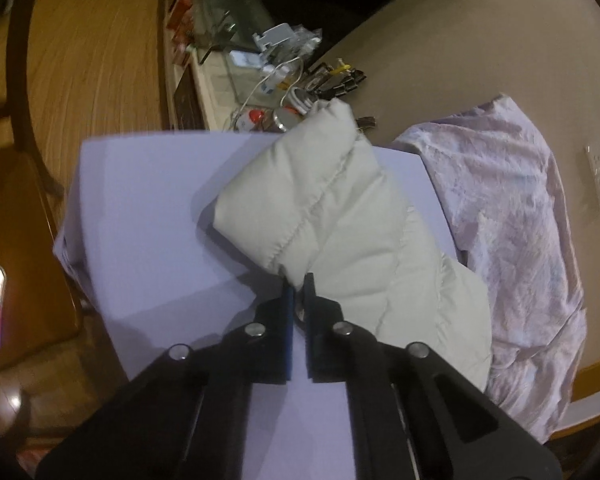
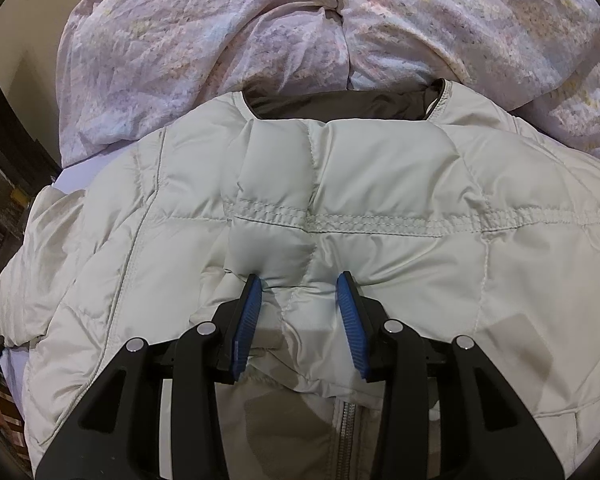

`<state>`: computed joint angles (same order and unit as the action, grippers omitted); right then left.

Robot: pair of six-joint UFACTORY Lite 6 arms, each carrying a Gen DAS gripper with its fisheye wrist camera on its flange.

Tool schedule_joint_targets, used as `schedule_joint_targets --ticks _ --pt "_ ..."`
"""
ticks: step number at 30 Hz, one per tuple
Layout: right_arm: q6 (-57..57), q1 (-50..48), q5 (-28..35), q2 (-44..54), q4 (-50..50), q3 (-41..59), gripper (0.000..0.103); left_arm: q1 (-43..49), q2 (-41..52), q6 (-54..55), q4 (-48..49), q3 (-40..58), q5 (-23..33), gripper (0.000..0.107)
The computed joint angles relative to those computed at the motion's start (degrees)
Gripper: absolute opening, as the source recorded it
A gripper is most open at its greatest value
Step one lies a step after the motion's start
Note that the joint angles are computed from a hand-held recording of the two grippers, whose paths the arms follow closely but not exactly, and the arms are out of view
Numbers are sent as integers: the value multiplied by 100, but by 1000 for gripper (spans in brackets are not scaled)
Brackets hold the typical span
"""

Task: Fold large clothes
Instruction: 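Grasp the other sleeve with the left gripper and fold it across the body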

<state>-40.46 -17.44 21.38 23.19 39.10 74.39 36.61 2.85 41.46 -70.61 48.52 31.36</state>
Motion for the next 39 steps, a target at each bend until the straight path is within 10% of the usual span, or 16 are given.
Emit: schedule_joint_targets --ticks 22,39 --pt "1729 431 -489 -71 -2115 -75 42 -4652 347 -5512 5870 3941 -573 1" --pt "839 234 -775 -684 -1525 -817 56 -6933 2290 -6538 7077 6135 -198 1"
